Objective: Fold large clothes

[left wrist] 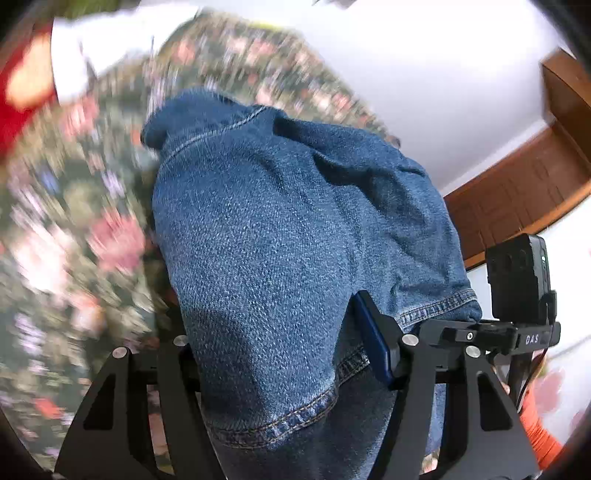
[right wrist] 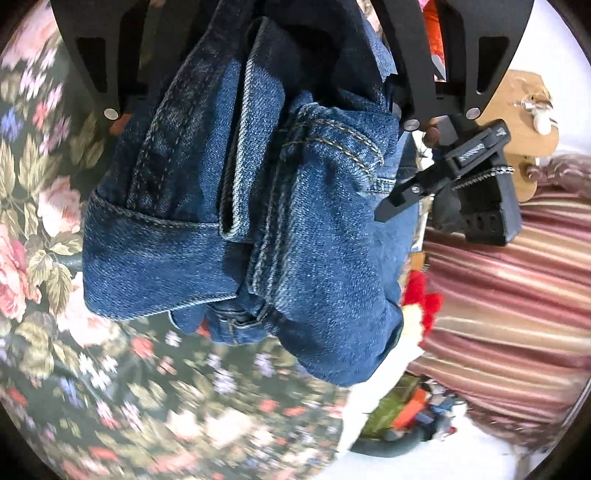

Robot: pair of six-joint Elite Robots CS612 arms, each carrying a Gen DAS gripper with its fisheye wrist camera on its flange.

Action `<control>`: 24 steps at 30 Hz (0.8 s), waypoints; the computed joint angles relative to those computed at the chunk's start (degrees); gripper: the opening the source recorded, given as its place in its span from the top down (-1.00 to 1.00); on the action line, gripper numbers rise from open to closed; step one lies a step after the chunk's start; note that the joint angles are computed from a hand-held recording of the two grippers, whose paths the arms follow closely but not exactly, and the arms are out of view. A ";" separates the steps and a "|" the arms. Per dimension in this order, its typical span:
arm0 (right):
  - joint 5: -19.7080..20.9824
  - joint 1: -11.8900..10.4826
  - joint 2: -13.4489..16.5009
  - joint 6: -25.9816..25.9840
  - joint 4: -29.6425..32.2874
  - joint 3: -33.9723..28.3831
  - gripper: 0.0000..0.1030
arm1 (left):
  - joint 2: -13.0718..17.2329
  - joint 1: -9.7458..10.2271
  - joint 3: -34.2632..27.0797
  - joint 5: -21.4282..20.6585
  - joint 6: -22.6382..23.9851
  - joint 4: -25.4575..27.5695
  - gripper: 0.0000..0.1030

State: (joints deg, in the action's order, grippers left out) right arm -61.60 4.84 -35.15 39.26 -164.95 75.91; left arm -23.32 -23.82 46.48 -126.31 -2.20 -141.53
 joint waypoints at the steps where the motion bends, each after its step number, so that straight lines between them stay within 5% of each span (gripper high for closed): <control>1: 0.22 0.22 -0.60 0.34 -1.81 0.59 -0.27 | -1.02 0.25 1.16 0.21 0.38 -1.12 -0.23; 9: -2.17 2.79 -3.13 0.42 -8.84 -1.42 -0.27 | -10.04 2.29 11.70 3.72 2.54 -14.51 -0.22; 13: -1.79 4.02 -2.23 1.20 -9.60 -4.89 -0.27 | -12.92 3.00 15.26 6.91 3.60 -16.63 -0.22; 17: -0.13 4.93 -0.80 1.75 -8.80 -7.15 -0.27 | -13.22 3.92 16.10 8.61 4.03 -15.49 -0.22; 24: 2.09 6.24 4.67 2.43 -3.11 -11.71 -0.27 | -8.55 4.88 13.81 11.96 3.13 -9.12 -0.21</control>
State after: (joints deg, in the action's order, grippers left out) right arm -59.51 11.08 -30.48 41.69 -168.06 64.20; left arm -31.87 -18.94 60.29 -114.35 0.93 -150.64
